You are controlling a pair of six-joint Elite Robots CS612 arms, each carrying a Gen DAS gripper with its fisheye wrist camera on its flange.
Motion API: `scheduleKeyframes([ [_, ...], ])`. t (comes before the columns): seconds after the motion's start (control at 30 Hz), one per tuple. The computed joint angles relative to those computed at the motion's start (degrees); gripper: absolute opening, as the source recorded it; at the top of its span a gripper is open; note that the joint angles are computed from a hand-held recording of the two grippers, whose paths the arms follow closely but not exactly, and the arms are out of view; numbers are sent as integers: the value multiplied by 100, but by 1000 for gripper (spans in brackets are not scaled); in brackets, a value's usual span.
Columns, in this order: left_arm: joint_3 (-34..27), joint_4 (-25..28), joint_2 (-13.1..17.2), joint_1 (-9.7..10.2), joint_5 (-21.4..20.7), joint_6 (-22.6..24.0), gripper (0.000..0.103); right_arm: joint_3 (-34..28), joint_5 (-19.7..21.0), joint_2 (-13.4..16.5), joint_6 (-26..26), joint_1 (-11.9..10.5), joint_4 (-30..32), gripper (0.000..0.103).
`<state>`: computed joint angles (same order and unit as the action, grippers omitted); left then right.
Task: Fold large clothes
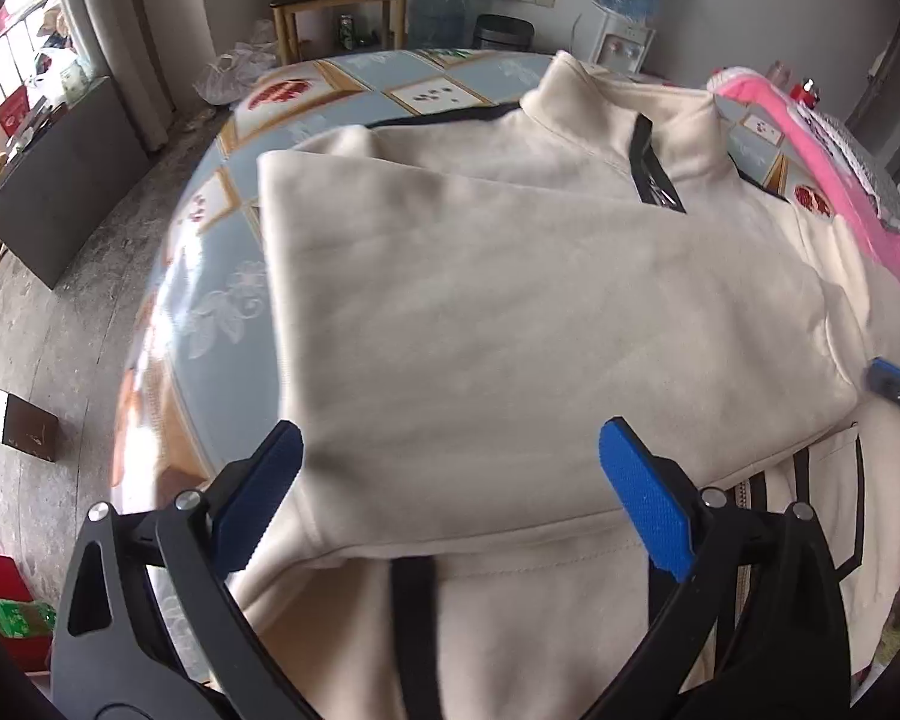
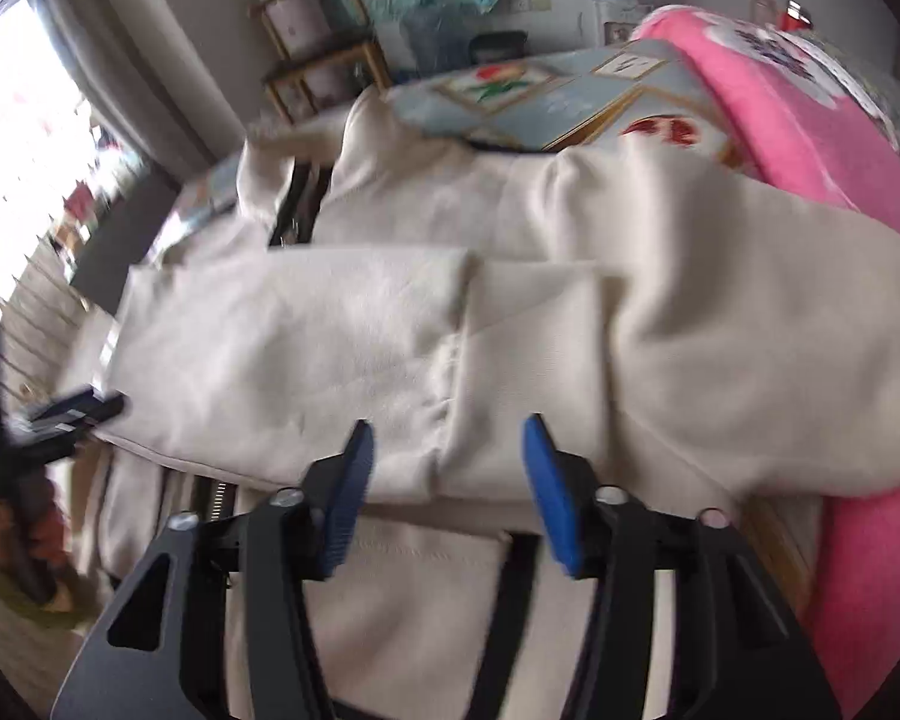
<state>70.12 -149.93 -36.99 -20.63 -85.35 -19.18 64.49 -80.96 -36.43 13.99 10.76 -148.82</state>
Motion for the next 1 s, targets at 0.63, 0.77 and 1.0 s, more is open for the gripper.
scheduleKeyframes([
  [0.63,-128,134,167,-118,520,-73,97,2653,-417,-1146,4243,-1949,-2361,73],
  [0.77,-216,331,183,-106,462,-78,97,2510,-412,-960,4460,-2057,-2375,62],
  [1.0,-236,365,189,-105,477,-44,97,2191,-1164,-895,4164,-1925,-1771,9],
])
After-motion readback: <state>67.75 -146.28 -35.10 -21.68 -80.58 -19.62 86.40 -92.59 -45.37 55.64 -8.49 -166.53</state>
